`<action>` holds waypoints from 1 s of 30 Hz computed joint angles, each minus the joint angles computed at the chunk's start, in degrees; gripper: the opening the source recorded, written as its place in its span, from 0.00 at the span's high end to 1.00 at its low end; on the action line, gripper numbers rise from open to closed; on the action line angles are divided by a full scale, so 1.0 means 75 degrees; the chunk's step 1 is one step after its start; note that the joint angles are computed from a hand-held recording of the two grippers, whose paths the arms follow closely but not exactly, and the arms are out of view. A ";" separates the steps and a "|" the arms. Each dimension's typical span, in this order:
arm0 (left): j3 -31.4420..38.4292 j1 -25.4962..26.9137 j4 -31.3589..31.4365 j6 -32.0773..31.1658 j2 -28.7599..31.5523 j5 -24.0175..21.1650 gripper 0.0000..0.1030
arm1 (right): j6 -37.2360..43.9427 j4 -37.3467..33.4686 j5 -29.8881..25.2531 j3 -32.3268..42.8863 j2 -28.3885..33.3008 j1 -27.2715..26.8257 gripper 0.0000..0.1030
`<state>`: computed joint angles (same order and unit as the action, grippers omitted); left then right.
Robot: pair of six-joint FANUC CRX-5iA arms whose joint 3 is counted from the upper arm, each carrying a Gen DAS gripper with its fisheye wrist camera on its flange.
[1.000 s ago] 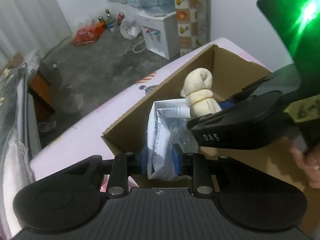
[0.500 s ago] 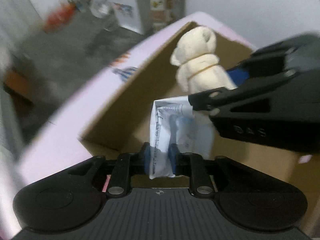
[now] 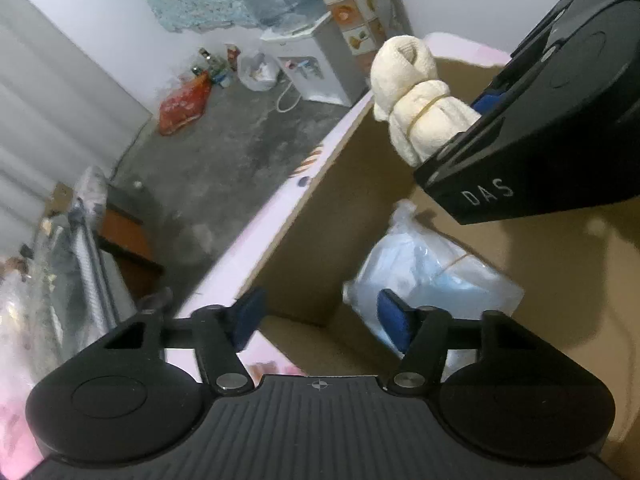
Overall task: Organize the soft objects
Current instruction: 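Carry the mask pack and sock bundle in both tools over the cardboard box, then lower the mask pack into the box and open the left tool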
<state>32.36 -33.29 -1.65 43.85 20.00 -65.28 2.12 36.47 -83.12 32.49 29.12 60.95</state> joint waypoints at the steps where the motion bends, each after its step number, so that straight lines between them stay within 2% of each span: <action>1: 0.0075 0.0039 0.0215 -0.0036 0.0075 -0.0164 0.21 | -0.0005 0.0005 0.0024 -0.0055 -0.0047 0.0012 0.98; 3: 0.0531 0.0094 0.0674 -0.0247 0.0475 -0.0848 0.21 | -0.0037 0.0028 0.0054 -0.0172 -0.0132 0.0040 0.98; 5: 0.0651 0.0115 0.1015 -0.0416 0.0614 -0.1200 0.21 | 0.0006 -0.0029 0.0011 -0.0211 -0.0162 0.0052 0.98; 7: 0.0496 0.0119 0.1382 -0.0565 0.0625 -0.1225 0.22 | -0.0204 -0.0129 0.0207 -0.0462 -0.0331 0.0061 0.98; 9: 0.0867 0.0015 0.1422 -0.0134 0.0945 -0.1636 0.21 | -0.0304 -0.0297 0.0194 -0.0460 -0.0339 0.0058 1.00; 14: 0.0761 0.0011 0.1903 0.0234 0.1125 -0.1642 0.23 | -0.0757 -0.0533 0.0234 -0.0859 -0.0529 0.0082 0.98; 17: 0.0581 -0.0130 0.1488 0.0516 0.1040 -0.1387 0.33 | -0.0802 -0.0727 0.0231 -0.1028 -0.0588 0.0050 0.98; 19: 0.0647 -0.0232 0.1052 0.0554 0.1011 -0.1380 0.41 | -0.0905 -0.0932 0.0556 -0.1309 -0.0741 0.0022 0.98; 23: 0.0926 -0.0470 -0.0111 0.1093 0.0953 -0.1508 0.42 | -0.0878 -0.1215 0.1022 -0.1422 -0.0762 -0.0064 0.98; 25: 0.0926 -0.0493 -0.0347 0.1340 0.0908 -0.1470 0.38 | -0.0859 -0.1148 0.1121 -0.1418 -0.0739 -0.0080 0.98; 27: 0.0919 -0.0452 -0.0301 0.1648 0.0861 -0.1454 0.22 | -0.0919 -0.1069 0.1096 -0.1294 -0.0638 -0.0091 0.96; 28: 0.0876 -0.0422 -0.0274 0.1768 0.0810 -0.1429 0.11 | -0.0978 -0.0946 0.1124 -0.1311 -0.0629 -0.0075 0.96; 30: 0.0893 -0.0337 -0.0145 0.1878 0.0799 -0.1555 0.08 | -0.1074 -0.0788 0.1065 -0.1240 -0.0577 -0.0059 0.96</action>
